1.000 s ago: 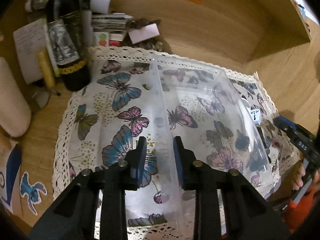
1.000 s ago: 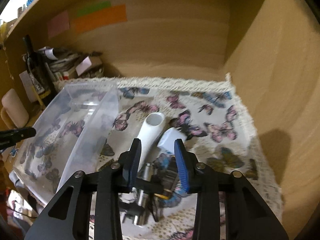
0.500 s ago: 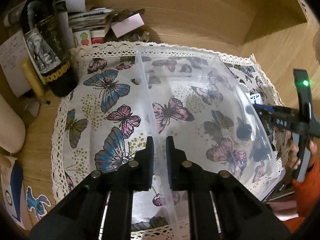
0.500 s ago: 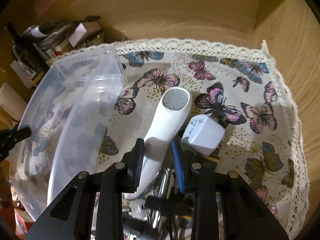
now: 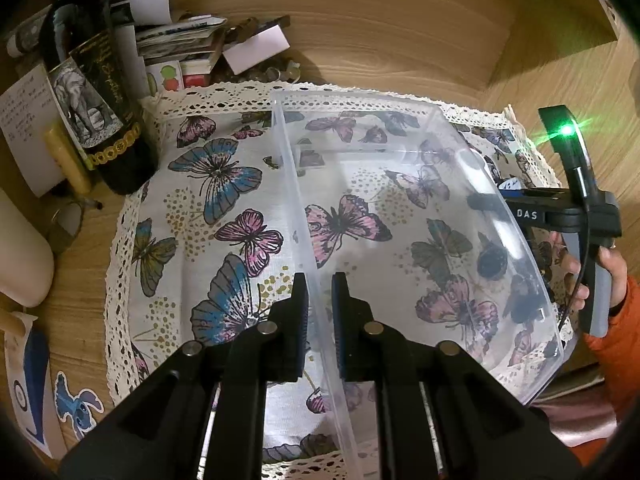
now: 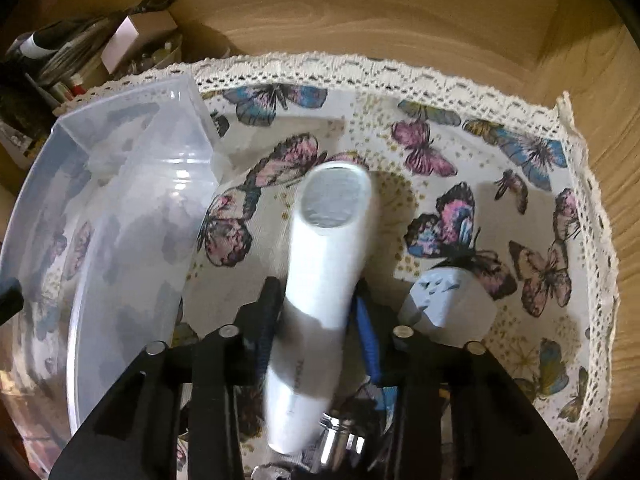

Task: Organize rigid objects
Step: 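Grasp the white handheld device with the right tool and lift it over the box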

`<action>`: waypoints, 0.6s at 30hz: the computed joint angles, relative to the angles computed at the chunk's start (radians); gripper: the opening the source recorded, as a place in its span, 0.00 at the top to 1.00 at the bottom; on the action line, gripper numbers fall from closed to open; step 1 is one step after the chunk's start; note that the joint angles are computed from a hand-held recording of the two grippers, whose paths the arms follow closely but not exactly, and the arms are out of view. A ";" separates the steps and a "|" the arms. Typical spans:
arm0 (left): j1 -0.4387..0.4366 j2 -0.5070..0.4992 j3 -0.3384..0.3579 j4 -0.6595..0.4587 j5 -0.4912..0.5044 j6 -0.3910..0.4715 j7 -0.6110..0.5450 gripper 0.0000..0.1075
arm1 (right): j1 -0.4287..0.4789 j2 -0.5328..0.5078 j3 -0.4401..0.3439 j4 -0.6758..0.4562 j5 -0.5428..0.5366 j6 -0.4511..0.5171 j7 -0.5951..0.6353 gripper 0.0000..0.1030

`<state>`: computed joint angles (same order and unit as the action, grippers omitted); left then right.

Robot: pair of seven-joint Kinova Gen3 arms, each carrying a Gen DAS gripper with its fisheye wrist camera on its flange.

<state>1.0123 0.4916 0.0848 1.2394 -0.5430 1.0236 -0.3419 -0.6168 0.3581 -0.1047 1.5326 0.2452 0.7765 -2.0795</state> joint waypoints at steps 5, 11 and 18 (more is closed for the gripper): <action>0.001 0.000 -0.002 0.001 -0.001 -0.001 0.005 0.89 | -0.007 -0.063 0.014 0.078 0.037 -0.073 -0.038 0.73; 0.006 0.004 -0.004 -0.004 -0.008 0.006 0.007 0.89 | -0.031 -0.183 -0.002 0.178 0.147 -0.145 -0.143 0.73; 0.013 0.003 -0.007 0.005 -0.019 0.000 0.027 0.89 | -0.058 -0.258 -0.068 0.221 0.298 -0.219 -0.273 0.73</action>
